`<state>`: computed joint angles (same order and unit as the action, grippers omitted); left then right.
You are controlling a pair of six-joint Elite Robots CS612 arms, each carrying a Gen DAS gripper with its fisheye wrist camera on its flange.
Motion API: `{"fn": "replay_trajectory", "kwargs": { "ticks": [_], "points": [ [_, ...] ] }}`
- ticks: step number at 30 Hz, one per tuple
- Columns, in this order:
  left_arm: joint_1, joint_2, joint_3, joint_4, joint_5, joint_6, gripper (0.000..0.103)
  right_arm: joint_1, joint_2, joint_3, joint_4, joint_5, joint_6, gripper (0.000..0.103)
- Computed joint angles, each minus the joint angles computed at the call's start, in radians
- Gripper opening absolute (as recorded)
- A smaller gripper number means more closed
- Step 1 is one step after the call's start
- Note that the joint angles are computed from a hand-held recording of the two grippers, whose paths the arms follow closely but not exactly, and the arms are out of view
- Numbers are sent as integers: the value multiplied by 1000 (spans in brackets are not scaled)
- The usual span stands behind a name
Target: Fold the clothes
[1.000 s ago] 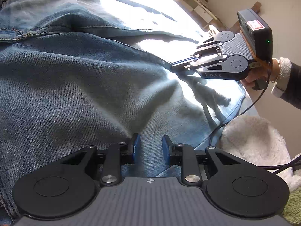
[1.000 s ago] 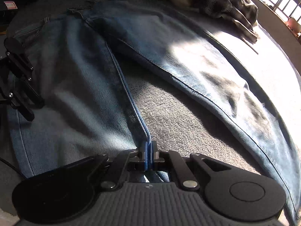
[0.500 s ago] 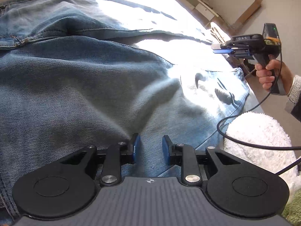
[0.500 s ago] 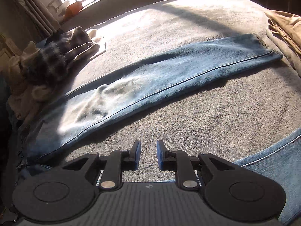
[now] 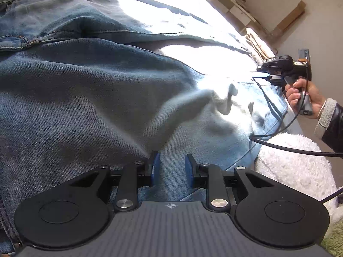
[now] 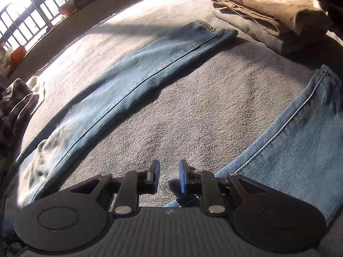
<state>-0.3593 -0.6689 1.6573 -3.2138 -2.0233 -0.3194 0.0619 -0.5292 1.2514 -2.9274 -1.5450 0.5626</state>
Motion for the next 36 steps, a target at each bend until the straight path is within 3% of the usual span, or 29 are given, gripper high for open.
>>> {"fn": "replay_trajectory", "kwargs": {
  "ticks": [5, 8, 10, 13, 19, 20, 23, 26, 28, 29, 32, 36],
  "points": [
    [-7, -6, -5, 26, 22, 8, 25, -51, -108, 223, -261, -151, 92, 31],
    [-15, -13, -1, 33, 50, 22, 25, -103, -154, 345, -399, -133, 204, 31],
    [-23, -19, 5, 33, 76, 25, 25, -131, -173, 399, -415, -74, 248, 31],
    [-37, -33, 19, 33, 122, 21, 26, -155, -164, 429, -415, 73, 256, 31],
    [-53, -76, 59, 74, 203, 36, 29, -147, -87, 397, -475, 279, 303, 31],
    [-53, -83, 64, 91, 212, 40, 29, -143, -77, 390, -477, 286, 313, 31],
    [-47, -101, 77, 137, 221, 41, 29, -130, -53, 376, -488, 264, 345, 26],
    [-39, -116, 96, 151, 220, 27, 29, -110, -59, 400, -543, 72, 396, 24],
    [-34, -128, 114, 151, 232, 17, 29, -104, -75, 432, -551, -68, 498, 25],
    [-32, -134, 123, 153, 240, 13, 29, -106, -76, 447, -578, -94, 558, 25],
    [-22, -154, 157, 145, 259, -20, 29, -124, -74, 509, -718, -79, 753, 27],
    [-13, -177, 216, 56, 299, -83, 30, -124, -63, 549, -854, -21, 801, 28]
  ]
}}
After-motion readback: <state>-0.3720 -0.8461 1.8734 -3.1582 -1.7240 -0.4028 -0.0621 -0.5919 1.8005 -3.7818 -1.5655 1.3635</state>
